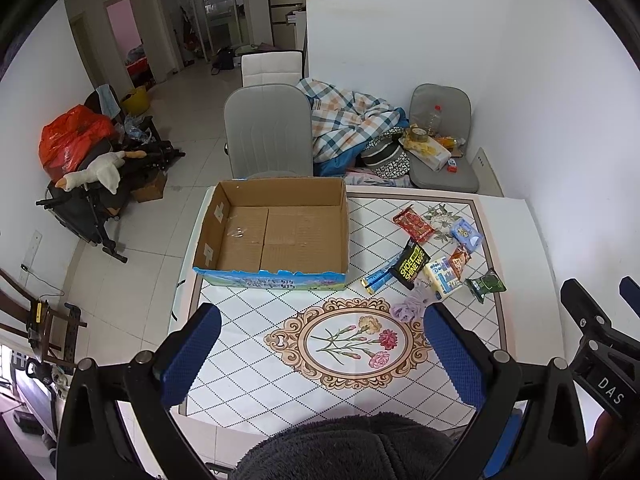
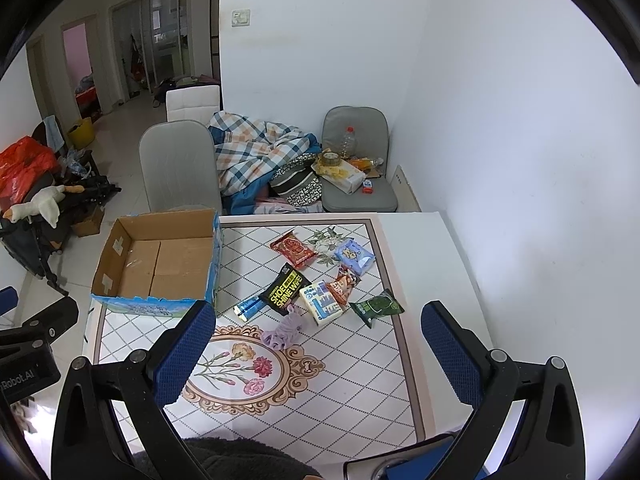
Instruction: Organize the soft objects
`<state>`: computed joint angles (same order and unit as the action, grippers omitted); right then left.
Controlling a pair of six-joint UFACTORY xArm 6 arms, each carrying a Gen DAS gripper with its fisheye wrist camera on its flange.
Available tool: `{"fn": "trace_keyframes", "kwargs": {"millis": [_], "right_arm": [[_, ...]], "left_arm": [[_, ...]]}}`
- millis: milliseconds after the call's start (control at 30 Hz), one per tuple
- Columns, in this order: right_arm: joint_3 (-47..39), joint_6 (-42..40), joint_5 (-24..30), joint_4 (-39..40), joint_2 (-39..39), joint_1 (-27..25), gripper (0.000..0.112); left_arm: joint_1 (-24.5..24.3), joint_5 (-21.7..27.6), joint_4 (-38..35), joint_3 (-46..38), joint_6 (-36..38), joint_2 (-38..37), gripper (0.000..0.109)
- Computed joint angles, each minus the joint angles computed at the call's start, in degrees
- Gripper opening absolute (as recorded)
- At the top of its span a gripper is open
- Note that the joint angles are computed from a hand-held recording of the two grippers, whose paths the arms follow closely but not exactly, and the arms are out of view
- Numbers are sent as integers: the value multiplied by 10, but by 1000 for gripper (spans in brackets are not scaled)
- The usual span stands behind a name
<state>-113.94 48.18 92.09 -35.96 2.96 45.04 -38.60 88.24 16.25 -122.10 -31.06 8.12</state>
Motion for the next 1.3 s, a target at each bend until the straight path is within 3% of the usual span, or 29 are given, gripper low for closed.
{"fn": "trace_keyframes", "kwargs": {"millis": [1300], "right_arm": [[7, 6, -4, -1, -6, -4, 103]], "left_arm": [[-2, 5, -2, -27, 3, 19, 103]]}}
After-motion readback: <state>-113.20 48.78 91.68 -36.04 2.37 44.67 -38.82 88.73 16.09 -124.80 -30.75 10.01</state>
